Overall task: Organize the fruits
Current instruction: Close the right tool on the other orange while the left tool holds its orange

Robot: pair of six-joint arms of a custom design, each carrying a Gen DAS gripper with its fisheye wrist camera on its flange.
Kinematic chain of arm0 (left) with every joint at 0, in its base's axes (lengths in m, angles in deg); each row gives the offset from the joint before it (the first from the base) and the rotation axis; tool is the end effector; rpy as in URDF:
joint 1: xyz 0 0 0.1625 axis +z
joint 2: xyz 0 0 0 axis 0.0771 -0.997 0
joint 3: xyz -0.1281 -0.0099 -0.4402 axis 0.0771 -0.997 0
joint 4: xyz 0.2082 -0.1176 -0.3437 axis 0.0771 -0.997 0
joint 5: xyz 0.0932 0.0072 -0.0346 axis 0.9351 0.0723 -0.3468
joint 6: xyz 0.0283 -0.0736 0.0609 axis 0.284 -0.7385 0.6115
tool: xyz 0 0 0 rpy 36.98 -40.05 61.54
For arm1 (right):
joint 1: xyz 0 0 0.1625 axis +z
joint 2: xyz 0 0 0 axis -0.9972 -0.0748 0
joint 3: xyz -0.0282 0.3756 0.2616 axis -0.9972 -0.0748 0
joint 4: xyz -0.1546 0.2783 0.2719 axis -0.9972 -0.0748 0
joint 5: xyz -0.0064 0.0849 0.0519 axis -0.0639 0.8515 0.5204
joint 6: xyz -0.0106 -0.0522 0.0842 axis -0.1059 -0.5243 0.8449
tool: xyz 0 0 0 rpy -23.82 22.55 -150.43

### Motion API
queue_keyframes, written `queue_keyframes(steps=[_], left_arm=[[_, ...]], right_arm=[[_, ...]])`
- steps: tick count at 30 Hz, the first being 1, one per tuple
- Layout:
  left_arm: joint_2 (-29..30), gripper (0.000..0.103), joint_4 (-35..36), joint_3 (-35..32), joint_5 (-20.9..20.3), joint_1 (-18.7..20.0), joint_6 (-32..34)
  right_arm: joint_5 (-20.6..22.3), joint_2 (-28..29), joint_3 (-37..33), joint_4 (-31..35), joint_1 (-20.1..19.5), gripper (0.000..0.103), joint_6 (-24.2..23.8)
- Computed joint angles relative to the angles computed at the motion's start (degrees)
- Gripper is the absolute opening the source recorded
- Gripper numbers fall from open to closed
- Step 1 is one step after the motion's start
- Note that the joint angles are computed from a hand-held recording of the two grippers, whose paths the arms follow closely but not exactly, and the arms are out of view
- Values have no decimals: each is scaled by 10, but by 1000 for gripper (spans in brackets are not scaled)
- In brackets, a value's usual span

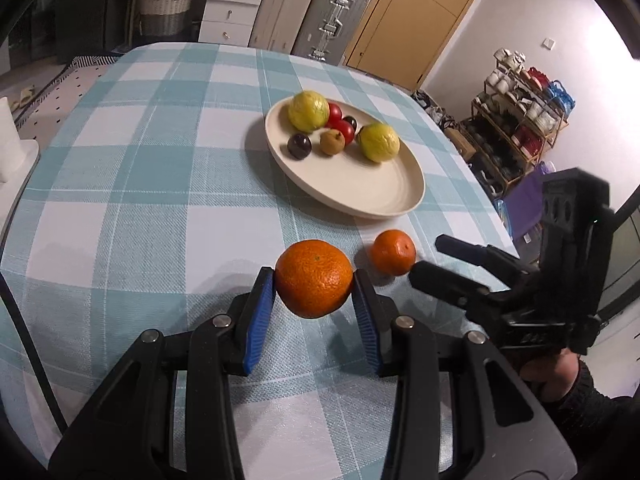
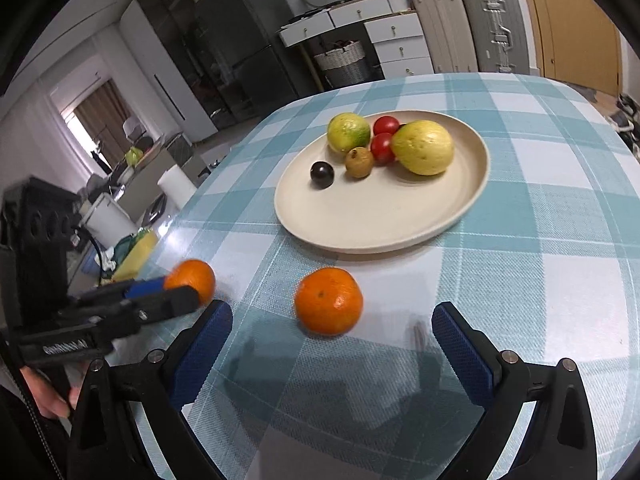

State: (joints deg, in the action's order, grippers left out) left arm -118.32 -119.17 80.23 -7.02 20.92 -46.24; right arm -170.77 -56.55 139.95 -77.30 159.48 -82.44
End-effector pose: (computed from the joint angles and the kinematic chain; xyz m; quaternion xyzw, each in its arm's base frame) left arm -0.3470 -0.3860 0.0136 0.0794 0.9291 -0.3032 0.1963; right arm 0.0107 -0.4462 0.3175 0.2851 -0.9332 0.1873 0.1130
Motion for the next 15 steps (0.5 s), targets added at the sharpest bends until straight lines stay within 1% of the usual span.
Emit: queue_keyframes(steps=[2, 3, 6, 8, 9, 11, 12, 15], left_arm=[[-2, 36, -3, 3, 3, 0, -1], [-3, 36, -4, 4, 2, 1, -1], [-4, 36, -20, 8, -6, 4, 4], [-5, 36, -22, 9, -5, 4, 5], [-5, 36, -22, 9, -5, 5, 7], [-7, 36, -23, 11, -3, 5, 5], [-8, 36, -23, 11, -3, 6, 5], [-11, 36, -20, 11, 1, 7, 4]], right_arm=[[-7, 7, -1, -4, 6, 93, -3], [-14, 12, -1, -9, 10, 92, -3], [-27, 25, -4, -13, 16, 83, 3], [-31, 32, -8, -7, 18, 70, 9], [-37, 36, -9, -11, 20, 66, 12], [-51, 42, -4, -34, 24, 46, 13], [-48, 42, -8, -18, 23, 42, 9], [-39, 36, -3, -21, 18, 41, -3]])
